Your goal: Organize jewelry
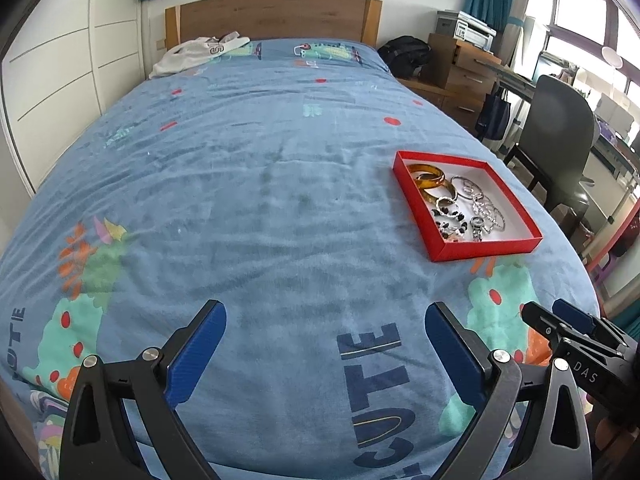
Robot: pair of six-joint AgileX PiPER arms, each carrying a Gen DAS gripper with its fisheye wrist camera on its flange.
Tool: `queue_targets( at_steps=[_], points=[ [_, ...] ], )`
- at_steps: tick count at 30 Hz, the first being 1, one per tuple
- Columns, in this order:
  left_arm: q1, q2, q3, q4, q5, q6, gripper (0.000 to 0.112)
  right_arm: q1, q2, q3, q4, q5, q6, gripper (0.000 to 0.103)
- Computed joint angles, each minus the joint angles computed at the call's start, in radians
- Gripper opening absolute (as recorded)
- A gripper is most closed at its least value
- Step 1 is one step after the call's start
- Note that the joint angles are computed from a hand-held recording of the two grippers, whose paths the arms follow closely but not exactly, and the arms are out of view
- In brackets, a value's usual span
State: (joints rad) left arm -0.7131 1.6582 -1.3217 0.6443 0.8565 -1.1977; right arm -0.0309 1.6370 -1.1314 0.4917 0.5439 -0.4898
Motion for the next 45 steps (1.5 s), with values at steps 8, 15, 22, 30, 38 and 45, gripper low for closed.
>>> queue_targets(
  at_steps=[8,15,22,30,38,45],
  points=[
    [0.019,0.016,0.006,-0.027,-0.03,0.019,0.099,0.005,0.013,-0.002,-0.022,-0.022,0.013,0.062],
    [0.028,0.039,-0.005,-0.048,-0.042,0.041,0.099,-0.006,0.03,-0.005,-0.005,-0.023,0.001,0.063],
    [0.031,0.054,-0.01,-0.068,-0.055,0.059,0.099,-0.016,0.041,-0.006,0.015,-0.021,-0.014,0.063],
    [0.037,0.07,-0.016,-0.085,-0.064,0.075,0.099,-0.016,0.044,-0.005,0.017,-0.025,-0.018,0.063],
    [0.044,0.076,-0.016,-0.099,-0.077,0.086,0.099,-0.013,0.049,-0.007,0.013,-0.029,-0.015,0.063],
    [0.045,0.077,-0.015,-0.101,-0.08,0.088,0.099,-0.012,0.049,-0.008,0.012,-0.028,-0.014,0.063]
  ],
)
